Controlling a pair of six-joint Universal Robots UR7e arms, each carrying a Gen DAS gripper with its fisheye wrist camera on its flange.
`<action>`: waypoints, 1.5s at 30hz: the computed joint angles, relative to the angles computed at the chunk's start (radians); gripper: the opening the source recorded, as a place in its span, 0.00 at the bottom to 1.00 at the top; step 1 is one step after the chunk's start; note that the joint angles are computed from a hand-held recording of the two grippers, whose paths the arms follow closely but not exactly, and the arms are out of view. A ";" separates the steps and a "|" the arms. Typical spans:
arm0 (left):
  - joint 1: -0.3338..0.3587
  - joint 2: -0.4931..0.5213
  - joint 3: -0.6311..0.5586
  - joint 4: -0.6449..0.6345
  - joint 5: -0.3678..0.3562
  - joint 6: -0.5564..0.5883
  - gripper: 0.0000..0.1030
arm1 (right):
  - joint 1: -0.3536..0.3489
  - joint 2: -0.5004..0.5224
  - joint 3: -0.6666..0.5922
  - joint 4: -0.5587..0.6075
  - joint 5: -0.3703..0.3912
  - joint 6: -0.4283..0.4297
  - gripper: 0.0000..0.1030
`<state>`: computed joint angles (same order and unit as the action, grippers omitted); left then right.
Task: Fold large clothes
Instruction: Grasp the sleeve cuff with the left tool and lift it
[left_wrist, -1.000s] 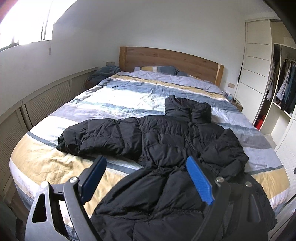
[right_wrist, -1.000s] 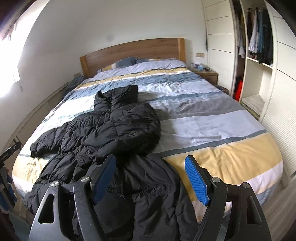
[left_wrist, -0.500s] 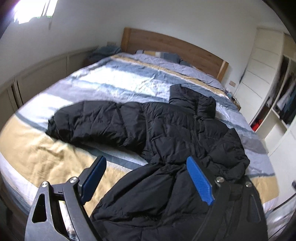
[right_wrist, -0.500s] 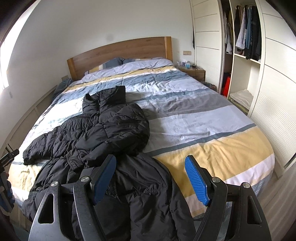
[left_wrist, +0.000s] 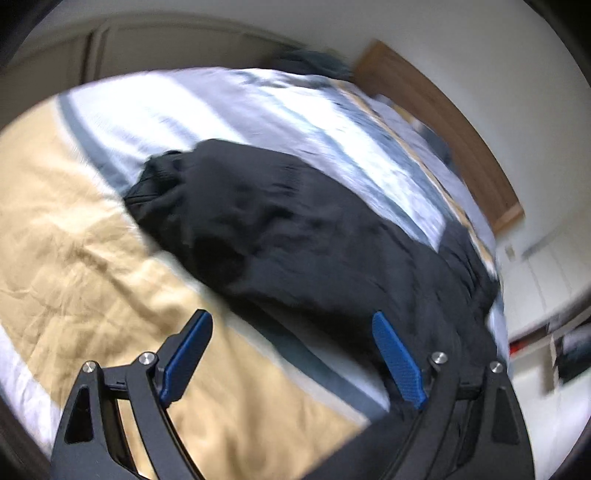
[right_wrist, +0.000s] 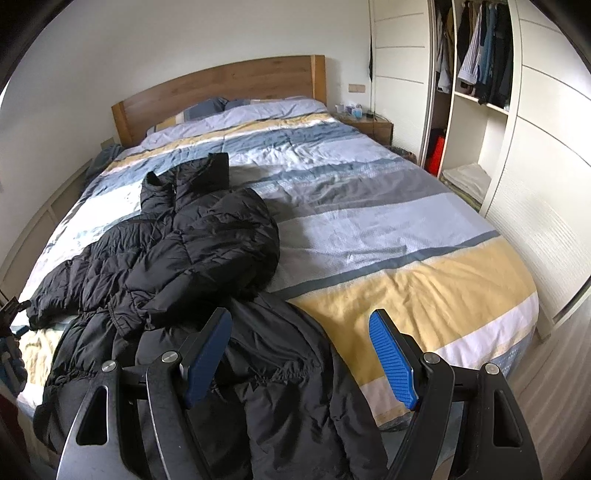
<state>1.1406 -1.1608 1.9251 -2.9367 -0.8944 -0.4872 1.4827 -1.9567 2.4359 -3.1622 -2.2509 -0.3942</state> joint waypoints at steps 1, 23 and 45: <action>0.026 0.005 -0.011 -0.016 -0.012 -0.010 0.86 | 0.003 0.008 -0.002 0.000 -0.010 0.000 0.74; 0.284 0.079 -0.160 -0.160 -0.424 -0.159 0.20 | 0.022 0.036 -0.015 -0.008 -0.097 -0.001 0.74; 0.033 -0.019 -0.124 -0.112 -0.308 0.083 0.10 | -0.050 -0.159 0.054 0.027 0.090 -0.040 0.74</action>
<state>1.1739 -1.1794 1.8012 -3.0484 -1.2020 -0.4046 1.4322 -2.1159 2.4900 -3.1350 -2.1612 -0.4339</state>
